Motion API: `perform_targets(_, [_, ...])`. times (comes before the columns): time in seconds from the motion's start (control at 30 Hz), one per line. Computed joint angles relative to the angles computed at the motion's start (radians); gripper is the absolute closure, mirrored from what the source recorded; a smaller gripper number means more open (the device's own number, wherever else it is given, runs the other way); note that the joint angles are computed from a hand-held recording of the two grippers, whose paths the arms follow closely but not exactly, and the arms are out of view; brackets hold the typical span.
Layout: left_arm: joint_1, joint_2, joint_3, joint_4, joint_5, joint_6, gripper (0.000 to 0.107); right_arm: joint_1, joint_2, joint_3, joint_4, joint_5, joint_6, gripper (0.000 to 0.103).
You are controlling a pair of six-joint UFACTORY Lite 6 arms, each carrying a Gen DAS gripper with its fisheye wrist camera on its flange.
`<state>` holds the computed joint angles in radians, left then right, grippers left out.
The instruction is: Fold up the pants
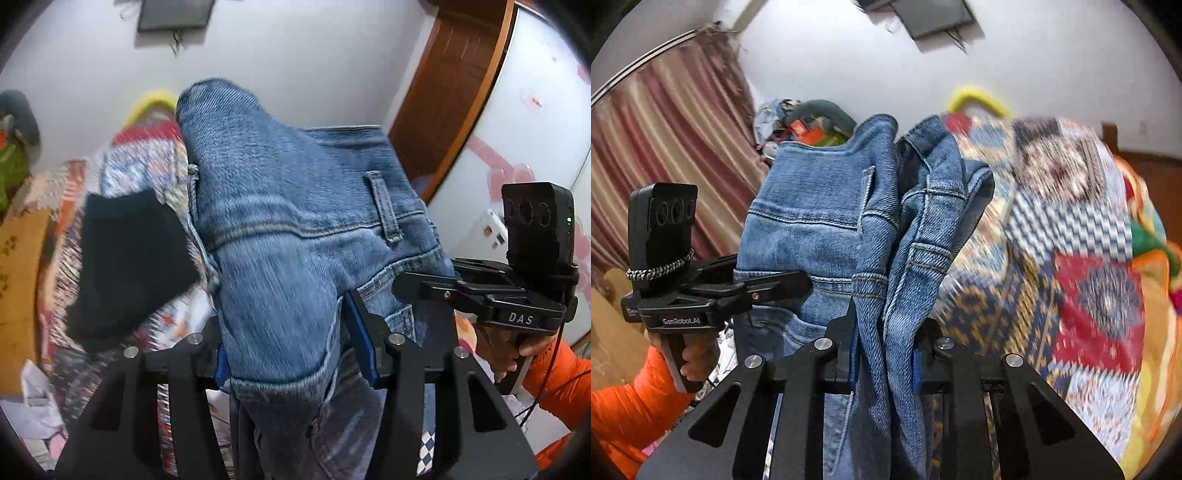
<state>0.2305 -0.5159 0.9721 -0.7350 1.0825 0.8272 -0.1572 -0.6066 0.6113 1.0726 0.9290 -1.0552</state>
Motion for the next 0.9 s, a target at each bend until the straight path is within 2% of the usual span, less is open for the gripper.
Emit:
perform_targets(0.07, [0.084,0.03,0.054,-0.028,0.047,0.049,0.058,0.067,0.007,0.037,0.0,-0.044,0.024,0.084])
perform_targets(0.23, [0.24,0.114,0.186,-0.062,0.091,0.141,0.059,0.296,0.094,0.157,0.012,-0.236,0.076,0.084])
perform_targets(0.3, [0.288,0.176,0.252,-0.077,0.085,0.175,0.059,0.372,0.182,0.232,0.04,-0.301,0.066,0.085])
perform_targets(0.43, [0.352,0.277,0.345,-0.093,0.051,0.221,0.059,0.45,0.371,0.385,0.101,-0.359,0.012,0.085])
perform_targets(0.6, [0.376,0.494,0.523,-0.101,-0.007,0.231,0.059,0.534,0.628,0.627,0.115,-0.413,-0.002,0.085])
perform_targets(0.77, [0.347,0.726,0.722,-0.067,-0.079,0.164,0.059,0.586,0.858,0.866,0.058,-0.438,0.074,0.085])
perform_targets(0.9, [0.306,0.986,0.961,-0.005,-0.097,0.053,0.059,0.587,1.099,1.14,-0.057,-0.378,0.236,0.085])
